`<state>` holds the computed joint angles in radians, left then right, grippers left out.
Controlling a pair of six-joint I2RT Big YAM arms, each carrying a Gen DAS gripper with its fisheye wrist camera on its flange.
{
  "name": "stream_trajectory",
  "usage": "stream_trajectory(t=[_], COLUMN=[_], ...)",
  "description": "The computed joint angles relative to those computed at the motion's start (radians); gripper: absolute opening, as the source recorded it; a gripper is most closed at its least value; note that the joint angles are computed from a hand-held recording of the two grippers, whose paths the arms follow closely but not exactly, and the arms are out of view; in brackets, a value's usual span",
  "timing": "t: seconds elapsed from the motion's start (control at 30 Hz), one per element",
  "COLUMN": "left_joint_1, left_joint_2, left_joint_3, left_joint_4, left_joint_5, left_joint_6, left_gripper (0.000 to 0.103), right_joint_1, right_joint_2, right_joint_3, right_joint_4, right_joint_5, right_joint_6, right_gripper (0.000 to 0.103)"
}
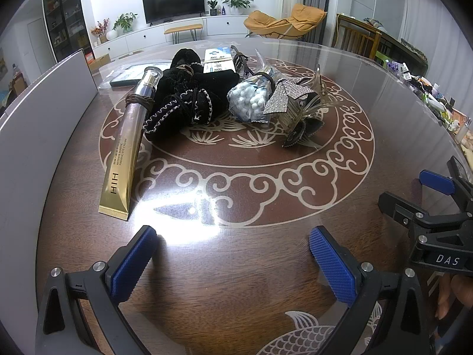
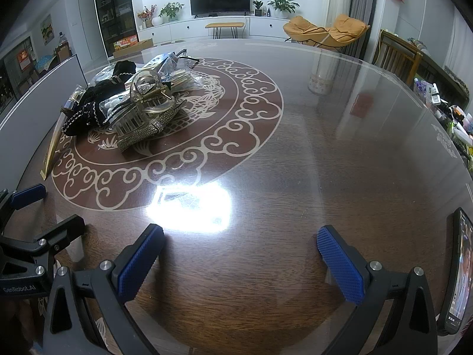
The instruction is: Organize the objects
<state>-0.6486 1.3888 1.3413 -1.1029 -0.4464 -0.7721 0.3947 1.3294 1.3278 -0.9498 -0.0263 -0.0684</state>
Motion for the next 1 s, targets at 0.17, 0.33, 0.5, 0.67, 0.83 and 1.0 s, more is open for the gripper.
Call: stream_trajectory(t=[0.17, 0.33, 0.5, 0.67, 0.83, 1.0], left_joint_1=[0.0, 0.0, -0.001, 0.013, 0.133, 0.24], left_joint_2=[0.0, 0.0, -0.003, -0.078, -0.104, -0.01], left_joint_3=[0.0, 0.0, -0.002, -0.048, -0.031, 0.025], left_joint_4=[0.0, 0.0, 0.0, -0.003, -0.014, -0.008], left_joint_5=[0.0, 0.0, 0.004, 0.023, 0.062, 0.136], left_joint_6=[0.0, 0.0, 0.002, -0.012, 0.07, 0.236], left_gripper=[0.103, 0.103, 0.103, 0.103, 0.103, 0.101], right_joint_1=[0.001, 0.0, 0.0, 0.0, 0.0, 0.0], right_joint_2=[0.0, 0.001, 0.001, 0.001, 0.001, 0.002], right_joint_3=[0.0, 0.001, 0.001, 0.001, 0.002, 0.002], right_joint_4=[0.0, 0.0, 0.0, 0.0, 0.0, -0.001], right_joint_5=[0.0, 0.0, 0.0, 0.0, 0.0, 0.0], right_joint_6=[0.0, 0.0, 0.0, 0.0, -0.001, -0.001], right_gripper=[0.103, 0.103, 0.103, 0.103, 0.103, 0.103])
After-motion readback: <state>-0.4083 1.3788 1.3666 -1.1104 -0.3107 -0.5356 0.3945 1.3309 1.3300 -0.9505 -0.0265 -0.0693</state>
